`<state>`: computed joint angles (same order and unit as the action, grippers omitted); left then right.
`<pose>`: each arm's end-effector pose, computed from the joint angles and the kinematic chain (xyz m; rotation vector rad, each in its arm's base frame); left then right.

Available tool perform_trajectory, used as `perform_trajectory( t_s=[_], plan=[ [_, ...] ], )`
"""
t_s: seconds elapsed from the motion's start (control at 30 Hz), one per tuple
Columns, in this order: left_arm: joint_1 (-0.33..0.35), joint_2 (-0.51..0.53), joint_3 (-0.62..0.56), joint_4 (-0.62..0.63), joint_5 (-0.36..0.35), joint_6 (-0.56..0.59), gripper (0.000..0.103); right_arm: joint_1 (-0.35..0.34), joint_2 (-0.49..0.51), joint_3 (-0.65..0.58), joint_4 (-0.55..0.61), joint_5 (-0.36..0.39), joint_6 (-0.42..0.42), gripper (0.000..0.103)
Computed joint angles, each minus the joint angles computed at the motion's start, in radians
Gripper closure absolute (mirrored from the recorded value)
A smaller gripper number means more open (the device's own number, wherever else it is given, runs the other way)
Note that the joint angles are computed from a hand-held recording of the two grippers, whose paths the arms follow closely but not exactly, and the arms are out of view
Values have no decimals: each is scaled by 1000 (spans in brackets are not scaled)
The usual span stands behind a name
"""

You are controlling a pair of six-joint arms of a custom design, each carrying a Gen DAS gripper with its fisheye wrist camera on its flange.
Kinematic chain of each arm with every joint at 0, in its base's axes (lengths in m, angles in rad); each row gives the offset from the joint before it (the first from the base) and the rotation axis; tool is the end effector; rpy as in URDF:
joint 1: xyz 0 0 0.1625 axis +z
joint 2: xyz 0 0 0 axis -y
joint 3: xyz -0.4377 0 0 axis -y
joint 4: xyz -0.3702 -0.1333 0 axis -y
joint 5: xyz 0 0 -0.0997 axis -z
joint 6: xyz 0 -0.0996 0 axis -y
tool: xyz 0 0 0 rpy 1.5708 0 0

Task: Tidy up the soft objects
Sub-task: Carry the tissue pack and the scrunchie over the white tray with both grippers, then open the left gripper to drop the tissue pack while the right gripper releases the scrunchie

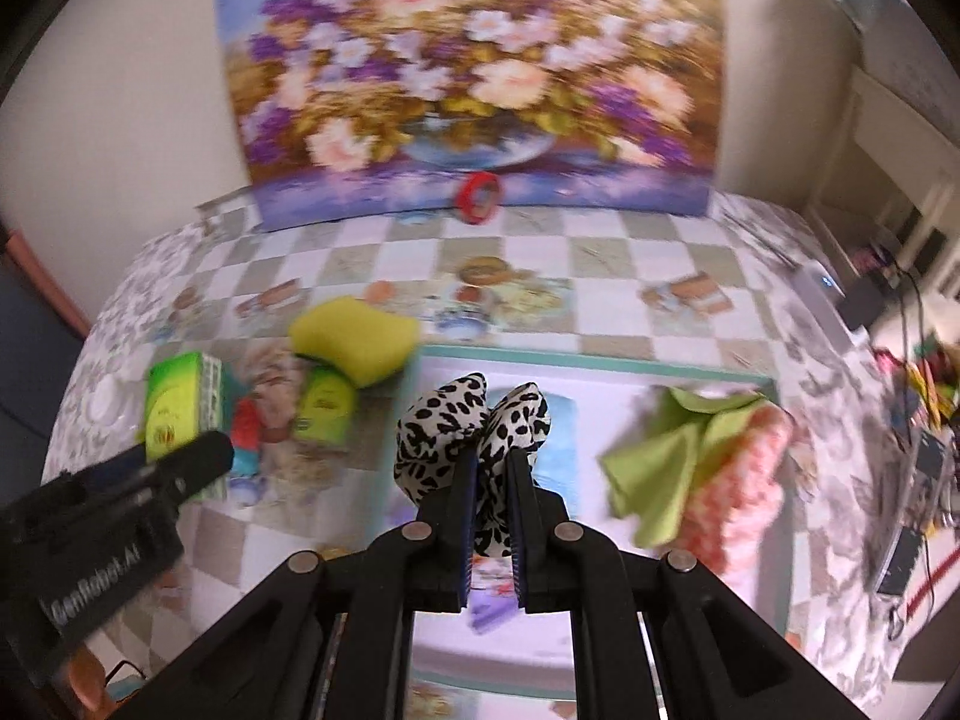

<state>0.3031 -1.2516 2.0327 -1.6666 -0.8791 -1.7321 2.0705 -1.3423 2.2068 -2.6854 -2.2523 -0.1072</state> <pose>-0.3506 -0.3159 0.1950 -0.2425 2.3150 -0.7715 0.2800 -0.3657 0.2569 0.6354 -2.3992 0.4771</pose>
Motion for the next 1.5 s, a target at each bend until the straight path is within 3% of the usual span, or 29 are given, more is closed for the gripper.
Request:
perform_trajectory(
  t_s=[0.2, 0.5, 0.97, 1.5],
  plan=[
    [43, 117, -32, -162, -29, 153, 55, -55, -41, 5, 0, -12, 11, 92],
    [92, 243, -76, -299, -67, 311, 54, -124, -75, 8, 20, -56, 11, 92],
    [158, 328, -64, -457, -103, 409, 54, -223, -68, 9, 115, -81, 65, 92],
    [174, 351, -69, -518, -90, 463, 54, -254, -64, 10, 139, -87, 75, 89]
  ],
)
